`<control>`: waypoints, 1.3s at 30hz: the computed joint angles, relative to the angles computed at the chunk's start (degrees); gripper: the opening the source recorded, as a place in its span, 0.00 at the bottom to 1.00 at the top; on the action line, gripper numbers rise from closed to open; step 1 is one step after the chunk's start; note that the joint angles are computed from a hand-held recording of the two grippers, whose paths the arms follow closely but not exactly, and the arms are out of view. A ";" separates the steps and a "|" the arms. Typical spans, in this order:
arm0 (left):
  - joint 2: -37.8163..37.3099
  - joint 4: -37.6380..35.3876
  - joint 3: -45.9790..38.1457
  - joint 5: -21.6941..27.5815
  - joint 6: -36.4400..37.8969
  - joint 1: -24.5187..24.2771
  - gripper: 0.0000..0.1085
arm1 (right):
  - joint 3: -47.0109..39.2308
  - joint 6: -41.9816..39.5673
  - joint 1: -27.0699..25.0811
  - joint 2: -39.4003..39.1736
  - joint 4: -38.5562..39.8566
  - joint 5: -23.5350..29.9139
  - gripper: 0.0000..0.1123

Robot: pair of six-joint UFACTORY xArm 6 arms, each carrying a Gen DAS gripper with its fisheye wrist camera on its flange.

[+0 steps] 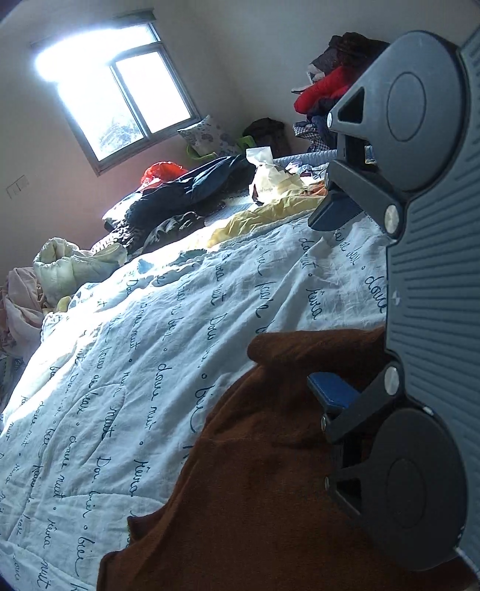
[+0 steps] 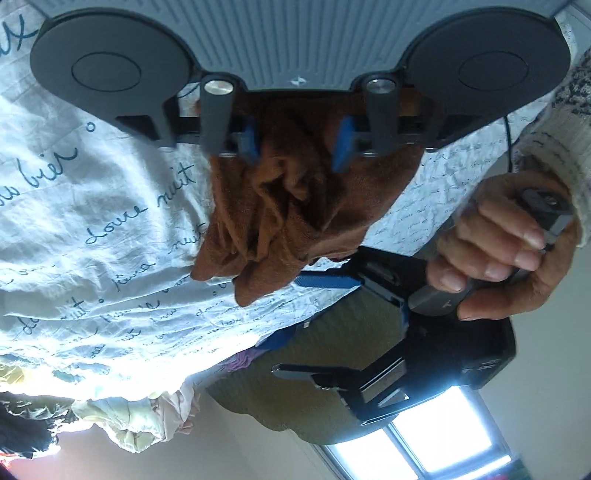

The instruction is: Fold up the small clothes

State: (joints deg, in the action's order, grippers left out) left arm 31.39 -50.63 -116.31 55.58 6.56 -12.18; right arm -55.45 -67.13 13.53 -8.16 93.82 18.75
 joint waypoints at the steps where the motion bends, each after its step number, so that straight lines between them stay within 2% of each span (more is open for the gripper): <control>1: -0.07 -1.17 0.89 0.42 0.41 -0.16 0.74 | -0.07 -0.97 0.01 0.12 0.65 -0.13 0.12; 6: 3.52 -1.93 0.17 -0.69 -1.52 -2.11 0.74 | 2.49 2.89 1.41 -2.55 -4.04 -3.73 0.10; 8: 4.04 -2.67 0.20 -2.42 0.12 -2.81 0.75 | 3.29 9.61 1.56 -2.37 -10.63 -4.80 0.10; 9: 4.23 -2.69 -0.05 -2.80 -0.19 -2.89 0.75 | 3.06 14.14 0.70 -1.55 -14.87 -3.13 0.10; 10: 3.92 -3.64 0.25 -2.83 -1.03 -2.55 0.75 | 2.87 16.55 -0.49 -1.60 -16.71 -0.59 0.15; 13: -1.53 -9.37 6.31 -5.52 3.41 -0.80 0.80 | 3.61 12.22 -1.09 -3.88 -14.84 -1.12 0.29; 15: -7.47 -8.80 12.90 -9.49 6.86 0.25 0.89 | 3.32 4.19 -1.79 -5.21 -9.97 -2.56 0.29; 18: -16.04 -5.47 23.57 -15.01 7.72 2.03 0.92 | -1.47 2.59 -5.02 -1.94 -11.01 2.22 0.29; 20: -20.46 -5.07 29.60 -16.12 9.23 3.04 0.92 | -5.63 -1.30 -6.95 1.37 -9.72 8.01 0.29; 23: -25.59 -5.09 37.58 -17.26 13.30 2.98 0.92 | -12.96 0.07 -9.45 8.00 -11.94 19.29 0.29; 24: -26.97 -3.82 40.01 -18.46 14.23 2.33 0.92 | -15.29 1.41 -9.31 10.43 -14.56 20.27 0.28; 26: -28.37 -0.10 43.14 -21.42 15.21 0.51 0.92 | -18.63 8.55 -8.27 14.28 -23.30 17.17 0.23; 28: -28.89 6.30 45.26 -24.27 15.34 -1.47 0.92 | -19.83 9.89 -8.10 16.59 -24.93 13.70 0.13; 31: -30.14 15.22 47.59 -28.49 11.50 -3.66 0.92 | -20.78 14.54 -8.51 17.97 -27.42 10.78 0.14; 34: -32.95 11.15 49.11 -29.72 12.66 -2.44 0.94 | -19.50 15.50 -9.85 15.83 -28.71 13.82 0.17; 36: -32.24 14.87 48.15 -32.32 6.50 -0.21 0.95 | -19.33 16.98 -10.61 15.11 -28.89 13.73 0.34; 38: -28.44 13.46 43.38 -28.14 4.44 3.27 0.95 | -21.23 18.19 -12.56 16.48 -25.86 15.93 0.79; 39: -25.41 10.49 39.51 -23.63 4.29 5.44 0.95 | -23.28 19.94 -13.84 18.11 -25.25 19.01 0.83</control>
State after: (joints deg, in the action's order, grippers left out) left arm 5.98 -40.14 -76.79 31.95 10.85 -6.74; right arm -78.73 -47.19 -0.31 9.96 68.56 37.76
